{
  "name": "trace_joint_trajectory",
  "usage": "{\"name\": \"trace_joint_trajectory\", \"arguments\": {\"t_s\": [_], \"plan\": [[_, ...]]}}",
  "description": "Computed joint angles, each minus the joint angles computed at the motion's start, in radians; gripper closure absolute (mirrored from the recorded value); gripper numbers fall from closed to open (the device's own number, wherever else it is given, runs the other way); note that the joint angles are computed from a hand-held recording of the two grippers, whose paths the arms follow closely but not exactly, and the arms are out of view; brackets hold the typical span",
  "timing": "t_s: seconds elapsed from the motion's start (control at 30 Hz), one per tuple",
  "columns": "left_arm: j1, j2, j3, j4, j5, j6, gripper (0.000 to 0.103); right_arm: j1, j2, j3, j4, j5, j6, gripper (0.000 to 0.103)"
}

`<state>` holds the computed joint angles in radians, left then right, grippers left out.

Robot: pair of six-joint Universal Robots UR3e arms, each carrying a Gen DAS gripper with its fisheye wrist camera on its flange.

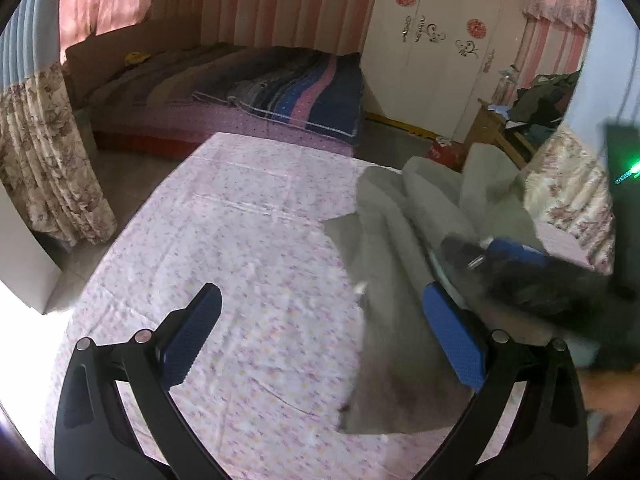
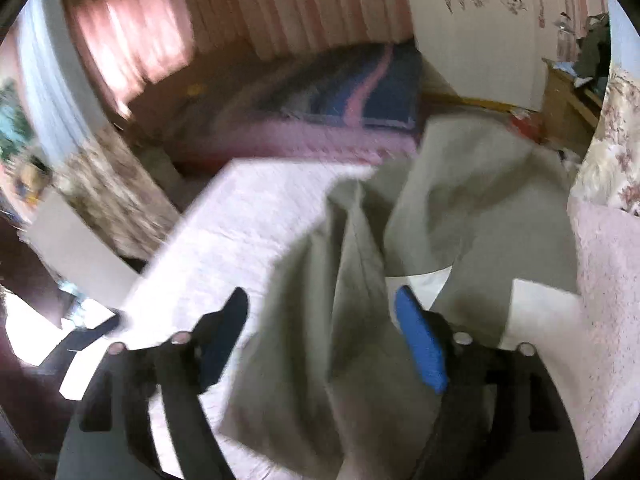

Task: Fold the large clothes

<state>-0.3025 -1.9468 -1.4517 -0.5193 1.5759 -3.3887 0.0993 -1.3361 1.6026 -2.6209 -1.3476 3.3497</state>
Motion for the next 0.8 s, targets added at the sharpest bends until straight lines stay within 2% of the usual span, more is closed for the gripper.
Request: {"name": "trace_joint_trajectory", "arguments": {"t_s": [0.13, 0.2, 0.23, 0.47, 0.6, 0.8], "plan": [[-0.068, 0.011, 0.009, 0.008, 0.011, -0.007, 0.003, -0.153, -0.301, 0.233, -0.016, 0.041, -0.091, 0.014], [-0.133, -0.009, 0.051, -0.002, 0.041, -0.005, 0.003, -0.281, -0.453, 0.35, 0.017, 0.076, -0.147, 0.014], [-0.153, -0.02, 0.072, -0.008, 0.05, -0.004, 0.003, -0.378, -0.542, 0.415, 0.066, 0.127, -0.198, 0.014], [-0.294, -0.152, 0.297, -0.044, 0.161, -0.038, 0.003, -0.787, -0.8, 0.625, 0.31, 0.329, -0.451, 0.014], [-0.34, -0.194, 0.4, -0.052, 0.208, -0.017, 0.003, -0.872, -0.9, 0.695, 0.402, 0.375, -0.539, 0.014], [-0.387, -0.254, 0.515, -0.118, 0.244, 0.023, 0.003, -0.779, -0.806, 0.7, 0.28, 0.337, -0.471, 0.014]]}}
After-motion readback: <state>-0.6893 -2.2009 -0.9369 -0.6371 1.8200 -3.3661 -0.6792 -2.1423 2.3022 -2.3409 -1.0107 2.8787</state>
